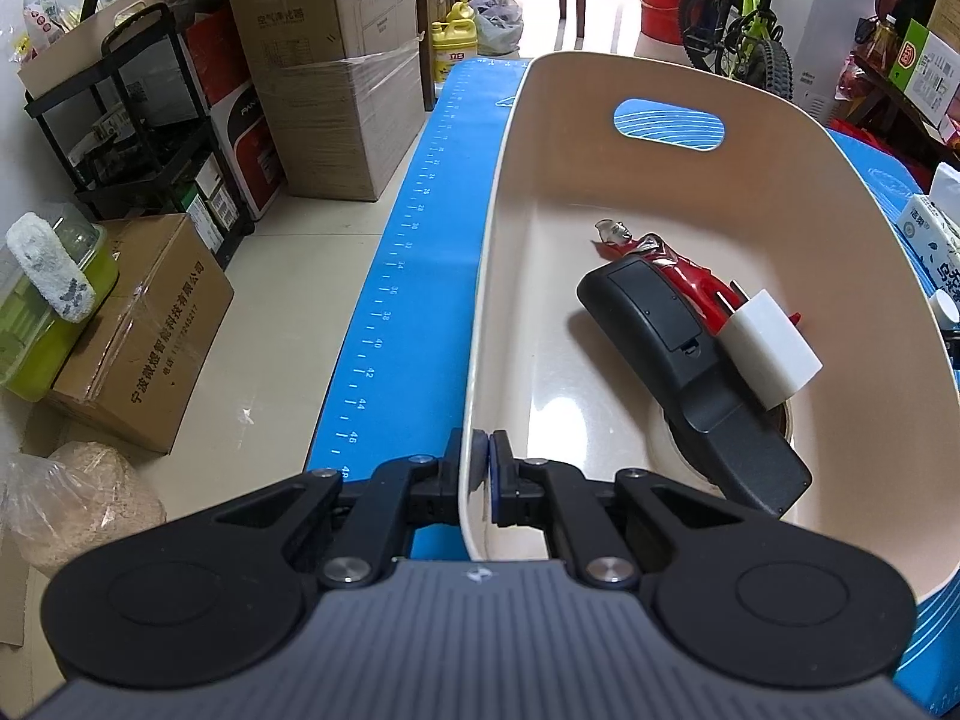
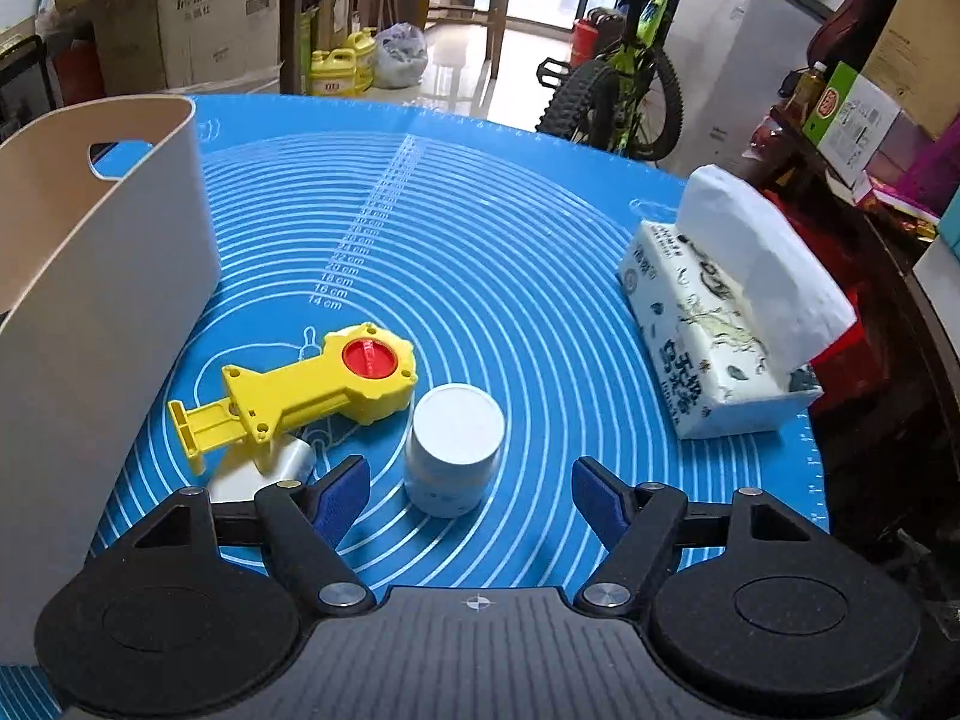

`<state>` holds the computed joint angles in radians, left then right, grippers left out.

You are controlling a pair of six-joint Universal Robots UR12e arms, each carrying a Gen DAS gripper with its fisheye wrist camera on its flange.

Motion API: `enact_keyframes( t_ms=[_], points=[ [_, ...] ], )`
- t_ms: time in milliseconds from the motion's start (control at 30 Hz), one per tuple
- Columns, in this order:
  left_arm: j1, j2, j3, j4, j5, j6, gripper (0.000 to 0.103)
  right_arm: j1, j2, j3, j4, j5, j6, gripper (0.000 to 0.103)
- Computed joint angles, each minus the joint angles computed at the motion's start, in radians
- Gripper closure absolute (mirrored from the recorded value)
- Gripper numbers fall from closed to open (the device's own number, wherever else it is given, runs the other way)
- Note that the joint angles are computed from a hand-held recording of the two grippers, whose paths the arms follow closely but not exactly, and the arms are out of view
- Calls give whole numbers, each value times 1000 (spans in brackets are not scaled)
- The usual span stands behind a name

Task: Organize rigid objects
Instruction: 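Move the right gripper to the white pill bottle and grasp it, then carry the pill bottle into the bin and open the right gripper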

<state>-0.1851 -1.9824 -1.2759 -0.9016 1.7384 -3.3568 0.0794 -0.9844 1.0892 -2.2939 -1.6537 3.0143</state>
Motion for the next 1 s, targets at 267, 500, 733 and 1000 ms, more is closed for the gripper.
enact_keyframes(
  t_ms=[267, 500, 733, 1000],
  points=[
    [2, 1, -2, 3, -5, 2, 95, 5, 20, -30, 34, 3, -9, 48],
    [1, 2, -3, 7, -6, 1, 95, 3, 12, -10, 3, 34, -21, 60],
    [4, 4, -7, 13, -17, -2, 96, 6, -17, 28, -86, 50, -38, 60],
    [6, 6, -10, 15, -21, -3, 96, 16, -48, 30, -212, 124, -41, 60]
  ],
)
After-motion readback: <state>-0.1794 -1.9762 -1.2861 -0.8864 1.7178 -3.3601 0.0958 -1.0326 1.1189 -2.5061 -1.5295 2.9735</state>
